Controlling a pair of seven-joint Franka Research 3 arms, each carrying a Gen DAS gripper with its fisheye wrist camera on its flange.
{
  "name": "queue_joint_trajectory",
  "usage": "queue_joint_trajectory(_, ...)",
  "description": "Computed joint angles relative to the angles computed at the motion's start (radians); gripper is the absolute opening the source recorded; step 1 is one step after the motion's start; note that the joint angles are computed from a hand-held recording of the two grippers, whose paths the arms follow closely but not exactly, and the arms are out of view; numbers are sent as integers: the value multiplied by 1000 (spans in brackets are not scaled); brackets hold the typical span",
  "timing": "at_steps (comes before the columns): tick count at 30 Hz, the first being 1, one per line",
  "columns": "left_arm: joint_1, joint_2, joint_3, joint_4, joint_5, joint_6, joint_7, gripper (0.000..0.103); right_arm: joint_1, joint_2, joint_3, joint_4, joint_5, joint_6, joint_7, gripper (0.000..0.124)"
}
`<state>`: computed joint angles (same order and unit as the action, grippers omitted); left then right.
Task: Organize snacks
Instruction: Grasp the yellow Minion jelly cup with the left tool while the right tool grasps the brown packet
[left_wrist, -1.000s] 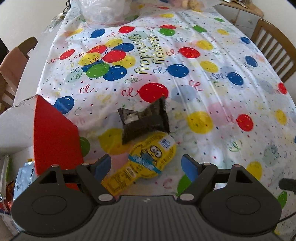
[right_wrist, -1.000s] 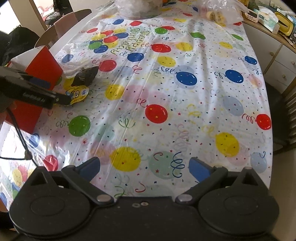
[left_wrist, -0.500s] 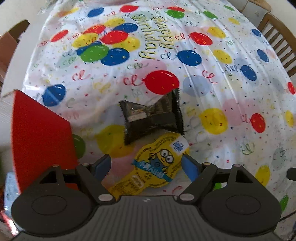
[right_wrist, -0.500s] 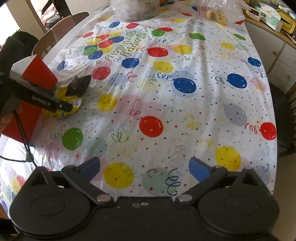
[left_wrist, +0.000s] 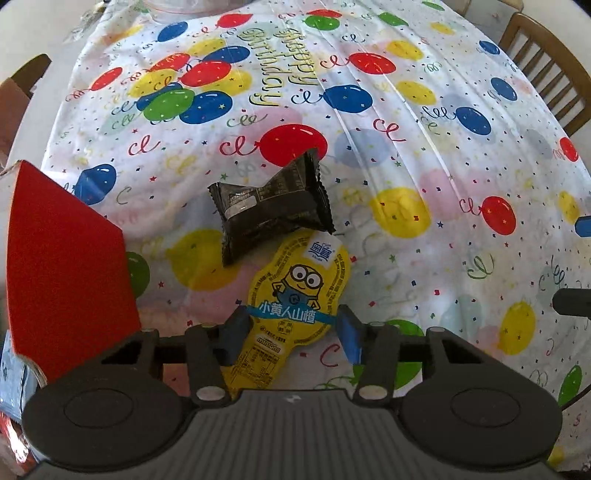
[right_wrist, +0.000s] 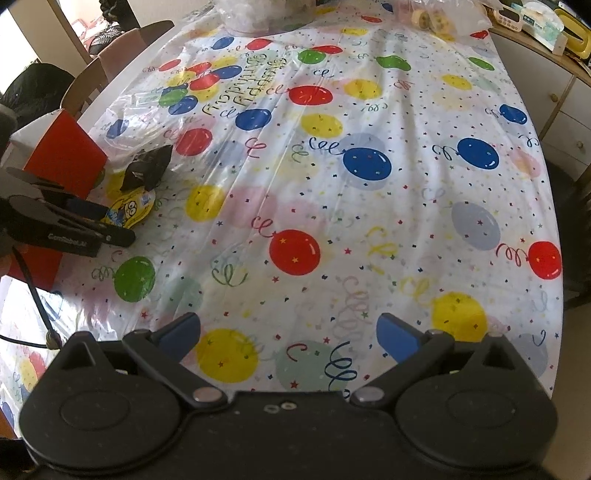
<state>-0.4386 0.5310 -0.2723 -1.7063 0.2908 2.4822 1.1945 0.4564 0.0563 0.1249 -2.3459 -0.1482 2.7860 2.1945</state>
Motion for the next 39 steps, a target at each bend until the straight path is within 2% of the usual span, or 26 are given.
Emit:
queue_joint_trajectory(6, -11, -24, 8, -30, -3, 2, -80, 50, -1, 21, -3, 24, 14, -5, -34, 101)
queue_joint_trajectory(12, 16, -87, -24, -121, -55, 45, -100, 50, 2, 46, -5, 63, 43, -14, -102, 100)
queue_joint_trajectory(20, 23, -194, -30, -275, -74, 107, -165, 50, 11, 145, -1, 200, 105, -74, -292, 100)
queue_joint_trajectory(28, 37, -262, -43, -374, -103, 154, -196, 50, 39, 345, 2, 505, 117, -230, -600, 96)
queue_joint_trajectory(39, 45, -275, -42, -398, -108, 176, -211, 50, 141, 662, -27, 1014, 77, -500, -910, 92)
